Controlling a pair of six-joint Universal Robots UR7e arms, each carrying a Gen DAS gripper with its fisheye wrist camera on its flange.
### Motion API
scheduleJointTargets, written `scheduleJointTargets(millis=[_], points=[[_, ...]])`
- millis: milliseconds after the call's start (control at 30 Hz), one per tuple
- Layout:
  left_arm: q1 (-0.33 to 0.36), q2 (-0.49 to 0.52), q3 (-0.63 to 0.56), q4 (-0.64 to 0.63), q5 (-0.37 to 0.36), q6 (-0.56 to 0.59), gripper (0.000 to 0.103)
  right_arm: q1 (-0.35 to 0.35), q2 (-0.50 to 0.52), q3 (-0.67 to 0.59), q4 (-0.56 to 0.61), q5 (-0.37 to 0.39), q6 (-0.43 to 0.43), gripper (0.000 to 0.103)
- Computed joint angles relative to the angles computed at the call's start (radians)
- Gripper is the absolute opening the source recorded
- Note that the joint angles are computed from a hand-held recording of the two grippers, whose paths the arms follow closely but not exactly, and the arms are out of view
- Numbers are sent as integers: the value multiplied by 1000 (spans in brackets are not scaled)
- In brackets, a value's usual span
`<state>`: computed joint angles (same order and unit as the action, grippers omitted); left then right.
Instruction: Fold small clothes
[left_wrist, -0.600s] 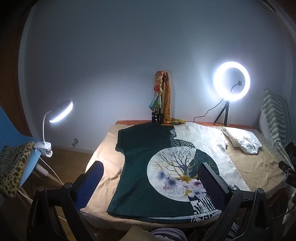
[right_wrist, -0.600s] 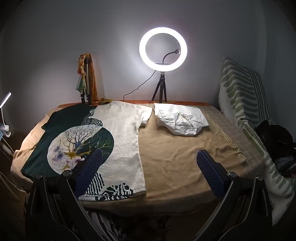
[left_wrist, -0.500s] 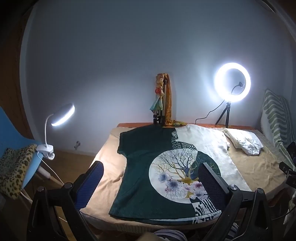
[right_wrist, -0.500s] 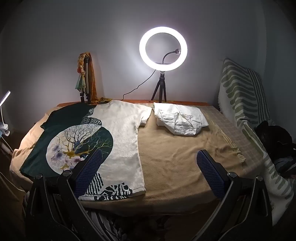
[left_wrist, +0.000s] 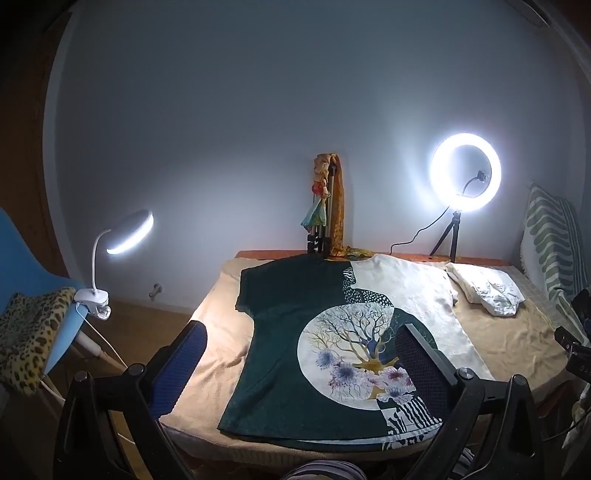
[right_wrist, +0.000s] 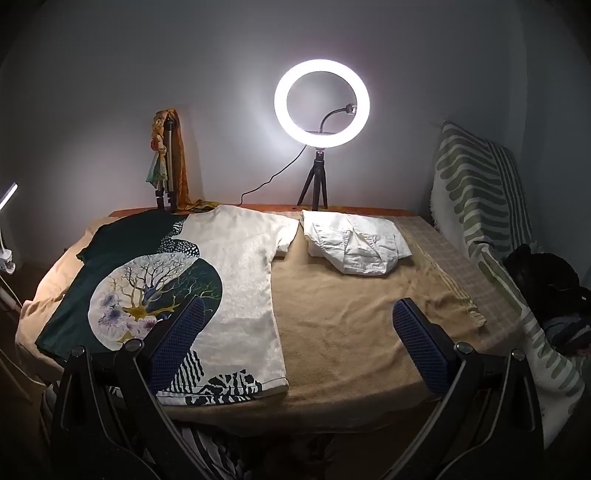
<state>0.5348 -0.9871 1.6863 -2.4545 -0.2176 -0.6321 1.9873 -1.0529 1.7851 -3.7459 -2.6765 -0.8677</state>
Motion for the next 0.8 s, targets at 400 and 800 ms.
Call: scheduleJointTargets(millis=[400, 800], points=[[-6, -1, 11, -26, 11, -1, 103, 10, 8, -16, 18, -13, 5, 103], [-13, 0, 23, -46, 25, 7, 103, 14, 13, -21, 13, -11, -11, 103]])
